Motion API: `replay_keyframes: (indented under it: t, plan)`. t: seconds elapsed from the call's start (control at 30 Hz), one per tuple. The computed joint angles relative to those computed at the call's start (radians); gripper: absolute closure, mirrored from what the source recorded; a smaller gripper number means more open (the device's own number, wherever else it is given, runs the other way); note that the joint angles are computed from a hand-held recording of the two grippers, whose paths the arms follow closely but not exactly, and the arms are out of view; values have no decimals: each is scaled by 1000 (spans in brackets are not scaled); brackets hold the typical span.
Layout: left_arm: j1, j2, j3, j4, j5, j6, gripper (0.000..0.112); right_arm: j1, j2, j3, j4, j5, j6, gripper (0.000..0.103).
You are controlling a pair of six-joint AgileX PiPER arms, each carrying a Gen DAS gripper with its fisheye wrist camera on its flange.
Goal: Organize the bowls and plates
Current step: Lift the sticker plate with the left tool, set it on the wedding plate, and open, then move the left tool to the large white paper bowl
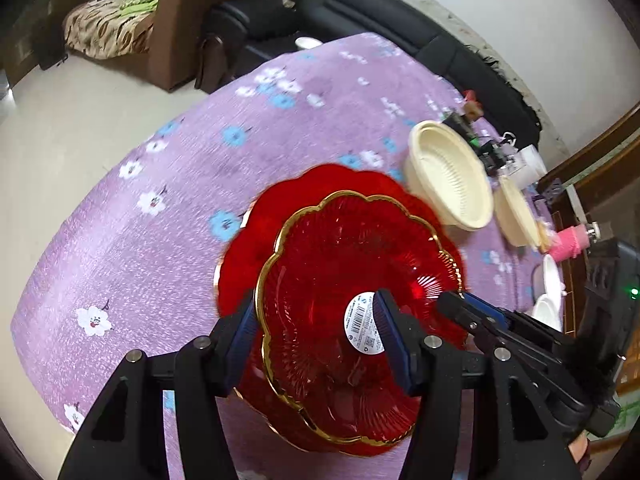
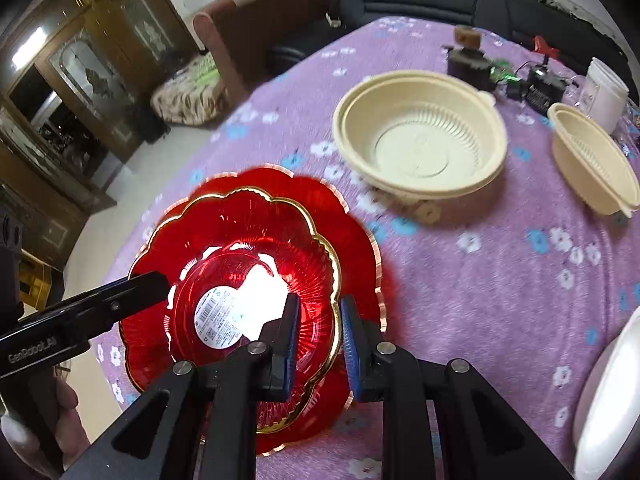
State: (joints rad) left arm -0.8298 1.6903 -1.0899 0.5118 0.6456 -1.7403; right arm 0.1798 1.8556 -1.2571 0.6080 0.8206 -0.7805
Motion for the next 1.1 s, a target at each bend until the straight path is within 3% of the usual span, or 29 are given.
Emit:
replay_keyframes:
  t: [0.2, 0.37, 0.47, 0.53, 0.67, 0.73, 0.9, 1.0, 1.1]
  plan:
    - [1, -29, 41, 51, -45, -17, 46, 66, -6, 53, -44, -119, 35, 79]
    - [-15, -19, 27, 78, -24, -22, 38, 119, -72, 155, -42, -283, -11, 79]
    - [-49, 11, -21, 110, 68, -19, 38, 129, -119, 202, -10, -345, -47, 79]
    - [-68, 39, -68, 117, 141, 8, 38, 111, -144, 219, 39, -347, -96, 78]
    - [-103, 32, -97, 158, 192, -9, 38, 37, -208, 254, 179, -315, -234, 77]
    - [-150, 22, -124, 213, 265, -50, 38, -34, -261, 292, 270, -284, -335, 76]
    - [-280, 41, -210, 329, 435, -161, 28, -275, -365, 402, 530, -214, -634, 42]
    - [-321, 86, -276, 346, 460, -185, 27, -403, -371, 446, 595, -198, -742, 42]
    - [-336, 157, -375, 324, 456, -118, 27, -546, -328, 442, 596, -129, -778, 42]
